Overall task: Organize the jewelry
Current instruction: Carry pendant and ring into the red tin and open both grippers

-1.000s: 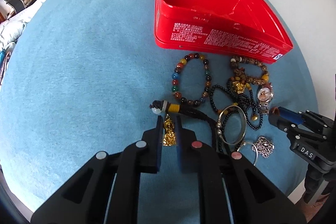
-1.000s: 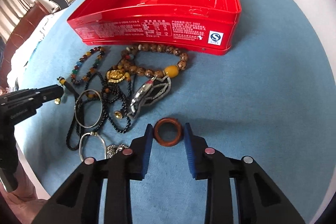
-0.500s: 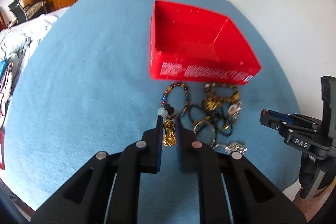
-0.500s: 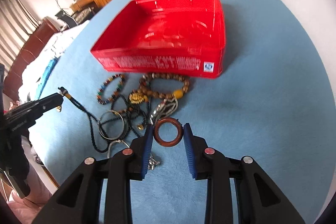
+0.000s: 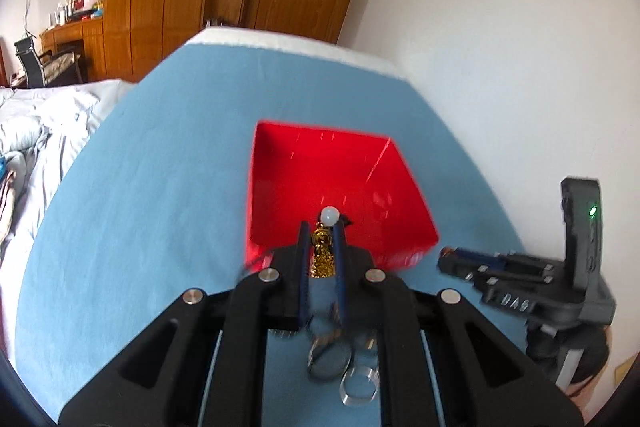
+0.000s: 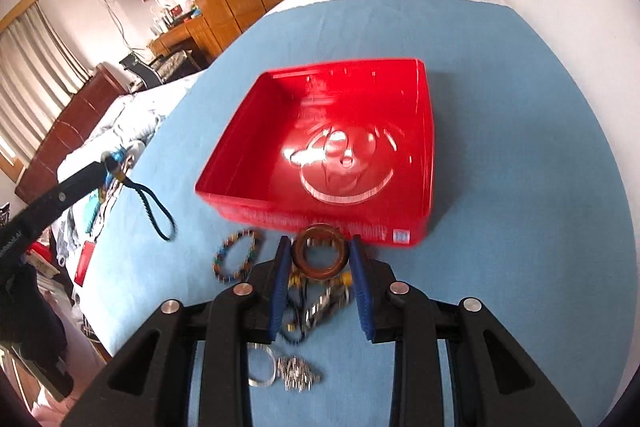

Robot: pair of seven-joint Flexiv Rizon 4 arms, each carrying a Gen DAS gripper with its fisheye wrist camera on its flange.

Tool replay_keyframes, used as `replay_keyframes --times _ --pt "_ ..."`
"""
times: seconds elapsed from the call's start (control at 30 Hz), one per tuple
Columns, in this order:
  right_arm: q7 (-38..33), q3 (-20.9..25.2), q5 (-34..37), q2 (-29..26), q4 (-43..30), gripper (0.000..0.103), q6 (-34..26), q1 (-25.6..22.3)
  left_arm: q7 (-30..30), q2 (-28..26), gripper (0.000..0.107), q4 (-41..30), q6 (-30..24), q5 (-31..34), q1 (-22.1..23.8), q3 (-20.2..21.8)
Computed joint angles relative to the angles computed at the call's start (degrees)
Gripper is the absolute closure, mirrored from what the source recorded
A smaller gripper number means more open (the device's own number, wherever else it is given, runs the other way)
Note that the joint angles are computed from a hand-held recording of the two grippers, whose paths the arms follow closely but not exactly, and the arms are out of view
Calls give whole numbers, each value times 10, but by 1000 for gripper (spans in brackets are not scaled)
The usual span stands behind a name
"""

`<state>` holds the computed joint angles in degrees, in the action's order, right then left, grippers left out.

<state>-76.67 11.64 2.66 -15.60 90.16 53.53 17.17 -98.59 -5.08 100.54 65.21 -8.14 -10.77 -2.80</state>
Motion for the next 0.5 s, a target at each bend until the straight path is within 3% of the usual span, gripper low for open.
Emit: replay_keyframes --times 0.13,0.27,0.37,0.5 --pt "9 -10 -8 -43 -54 74 -9 3 30 -57 98 -42 51 -53 6 -20" --pt "19 -17 -22 -91 -105 74 -10 5 18 -122 97 -100 87 -32 -6 -12" --pt "26 -21 -30 -126 -139 74 -25 4 27 -165 97 -134 53 -45 -4 -17" --pt "21 -15 -23 -160 -170 74 -50 -2 3 -210 97 -184 -21 -22 -13 6"
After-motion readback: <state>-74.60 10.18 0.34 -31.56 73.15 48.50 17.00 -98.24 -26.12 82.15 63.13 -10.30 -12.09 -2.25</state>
